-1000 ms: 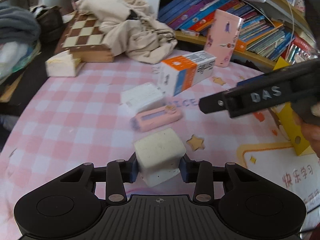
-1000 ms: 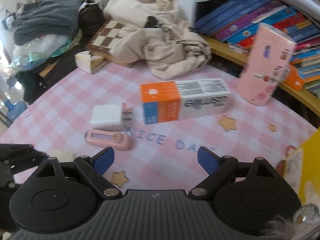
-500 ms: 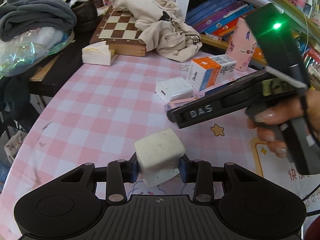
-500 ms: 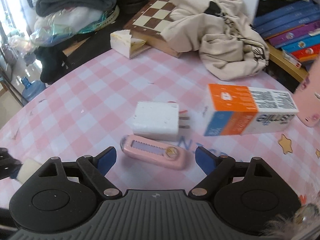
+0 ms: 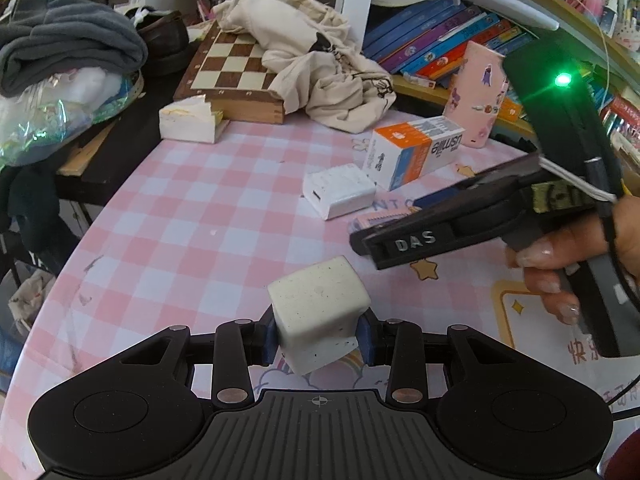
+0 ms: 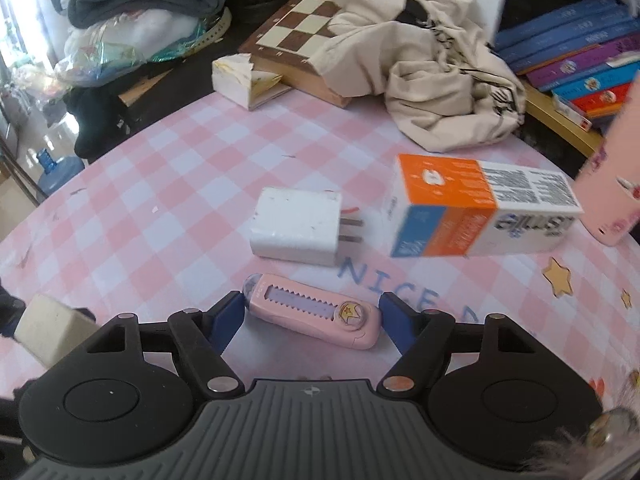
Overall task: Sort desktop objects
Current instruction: 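Lift and carry the white cube and pink clip over the yellow box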
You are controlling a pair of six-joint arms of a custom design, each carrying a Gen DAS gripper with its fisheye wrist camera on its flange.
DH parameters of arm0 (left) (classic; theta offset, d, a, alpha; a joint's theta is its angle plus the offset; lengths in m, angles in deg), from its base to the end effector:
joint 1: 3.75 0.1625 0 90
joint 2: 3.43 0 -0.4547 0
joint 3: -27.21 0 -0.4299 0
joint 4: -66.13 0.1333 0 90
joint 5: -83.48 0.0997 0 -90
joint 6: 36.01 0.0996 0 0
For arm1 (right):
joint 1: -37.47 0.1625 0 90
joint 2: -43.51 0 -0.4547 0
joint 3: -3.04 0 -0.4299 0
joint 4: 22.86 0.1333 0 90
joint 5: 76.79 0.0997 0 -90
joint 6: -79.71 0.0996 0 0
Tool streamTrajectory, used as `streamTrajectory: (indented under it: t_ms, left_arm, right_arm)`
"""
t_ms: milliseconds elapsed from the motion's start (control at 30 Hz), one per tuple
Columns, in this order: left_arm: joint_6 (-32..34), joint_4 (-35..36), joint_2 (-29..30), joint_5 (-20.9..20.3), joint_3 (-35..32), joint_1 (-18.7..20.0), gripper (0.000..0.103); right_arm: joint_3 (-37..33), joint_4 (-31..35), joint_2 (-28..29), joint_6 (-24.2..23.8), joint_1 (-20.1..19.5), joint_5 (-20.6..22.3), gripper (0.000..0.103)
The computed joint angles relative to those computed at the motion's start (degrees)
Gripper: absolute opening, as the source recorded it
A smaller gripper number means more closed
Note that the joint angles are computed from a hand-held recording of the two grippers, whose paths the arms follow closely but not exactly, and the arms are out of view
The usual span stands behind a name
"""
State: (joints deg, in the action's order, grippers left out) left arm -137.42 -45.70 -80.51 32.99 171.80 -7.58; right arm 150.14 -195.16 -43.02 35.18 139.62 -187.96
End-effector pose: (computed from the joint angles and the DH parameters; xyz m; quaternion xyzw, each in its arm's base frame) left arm -0.2933 -0.1775 0.0835 0.0736 0.8741 -0.3572 0.3208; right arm 0.1721 -0.3371 0.1926 0.4278 -0.8661 0.1276 0.2249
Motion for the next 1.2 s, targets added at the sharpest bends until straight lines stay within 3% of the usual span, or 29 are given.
streamTrajectory:
  t_ms: [733, 1200]
  left_arm:
    - [2.9, 0.3, -0.6, -0.6, -1.3, -5.2, 0.036]
    - [3.9, -0.8, -1.3, -0.5, -1.8, -9.7, 0.036]
  right_arm:
    - [5.1, 8.3, -19.4, 4.8, 0.8, -1.3, 0.072]
    - [7.9, 19.2, -37.6, 6.7, 1.6, -2.7, 0.072]
